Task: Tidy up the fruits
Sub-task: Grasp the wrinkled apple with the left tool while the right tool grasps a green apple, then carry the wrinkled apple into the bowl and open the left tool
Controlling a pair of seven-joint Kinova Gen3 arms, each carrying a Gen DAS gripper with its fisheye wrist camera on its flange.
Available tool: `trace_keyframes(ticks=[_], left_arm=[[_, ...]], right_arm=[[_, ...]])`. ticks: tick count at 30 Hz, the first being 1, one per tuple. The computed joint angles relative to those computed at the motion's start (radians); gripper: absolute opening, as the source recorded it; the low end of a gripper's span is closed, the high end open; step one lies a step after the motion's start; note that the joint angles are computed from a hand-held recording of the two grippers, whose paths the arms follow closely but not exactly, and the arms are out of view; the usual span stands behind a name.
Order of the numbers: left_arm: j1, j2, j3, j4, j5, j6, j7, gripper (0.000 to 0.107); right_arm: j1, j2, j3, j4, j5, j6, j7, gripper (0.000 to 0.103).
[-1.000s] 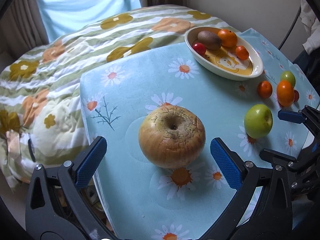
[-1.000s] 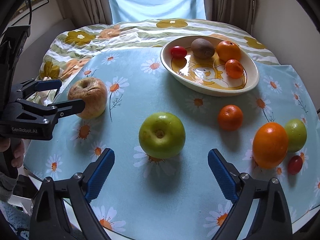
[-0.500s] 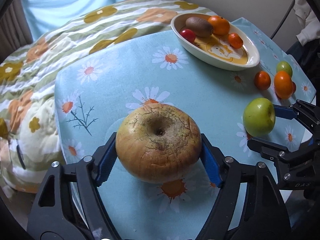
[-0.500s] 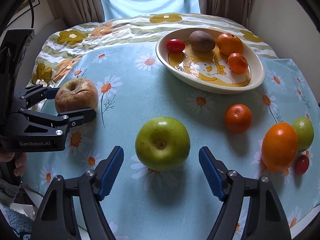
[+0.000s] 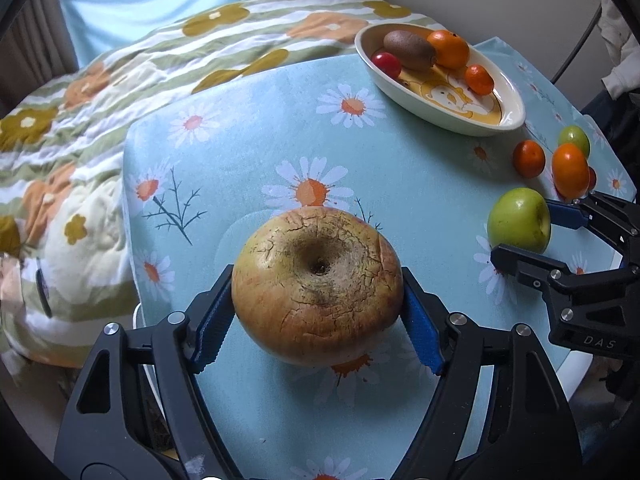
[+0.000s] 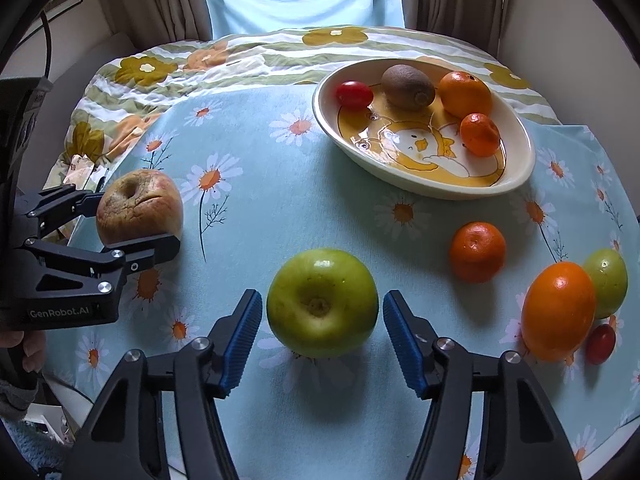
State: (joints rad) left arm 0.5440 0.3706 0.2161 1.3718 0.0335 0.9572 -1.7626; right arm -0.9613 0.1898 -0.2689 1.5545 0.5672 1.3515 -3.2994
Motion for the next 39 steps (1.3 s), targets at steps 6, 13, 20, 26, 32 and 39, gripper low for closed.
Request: trace_keyframes(ticks=[6, 13, 20, 26, 32, 39], left_arm=[[0.007, -0.026, -0.010, 0.033, -0.017, -0.013, 0.040, 0.081], [-0.002, -0.070, -0.007, 0.058, -0.021, -0.023, 0.073, 0.081], [-0.016, -0.113, 0.004, 0.058, -0.007, -0.015, 0.082, 0.081], [-0.023, -0.136, 0.015, 0.023, 0.018, 0.003, 0.078, 0.081], [0.015, -0.128, 0.018, -0.044, -0.008, 0.016, 0.124, 0.081], [0.114, -0.068, 0.011, -0.164, -0.088, 0.044, 0.243, 0.081]], right_arm=[[0.010, -0.005, 0.001, 0.008, -0.010, -0.012, 0.000, 0.053], [0.009, -0.016, -0.003, 0.003, -0.007, -0.010, 0.019, 0.049], [-0.006, -0.037, -0.019, -0.021, 0.026, 0.038, 0.013, 0.049], [-0.003, -0.061, -0.034, -0.059, 0.038, 0.092, 0.012, 0.049], [0.017, -0.104, -0.047, -0.067, 0.052, 0.123, 0.047, 0.049], [0.101, -0.190, -0.069, -0.026, 0.043, 0.096, 0.153, 0.049]])
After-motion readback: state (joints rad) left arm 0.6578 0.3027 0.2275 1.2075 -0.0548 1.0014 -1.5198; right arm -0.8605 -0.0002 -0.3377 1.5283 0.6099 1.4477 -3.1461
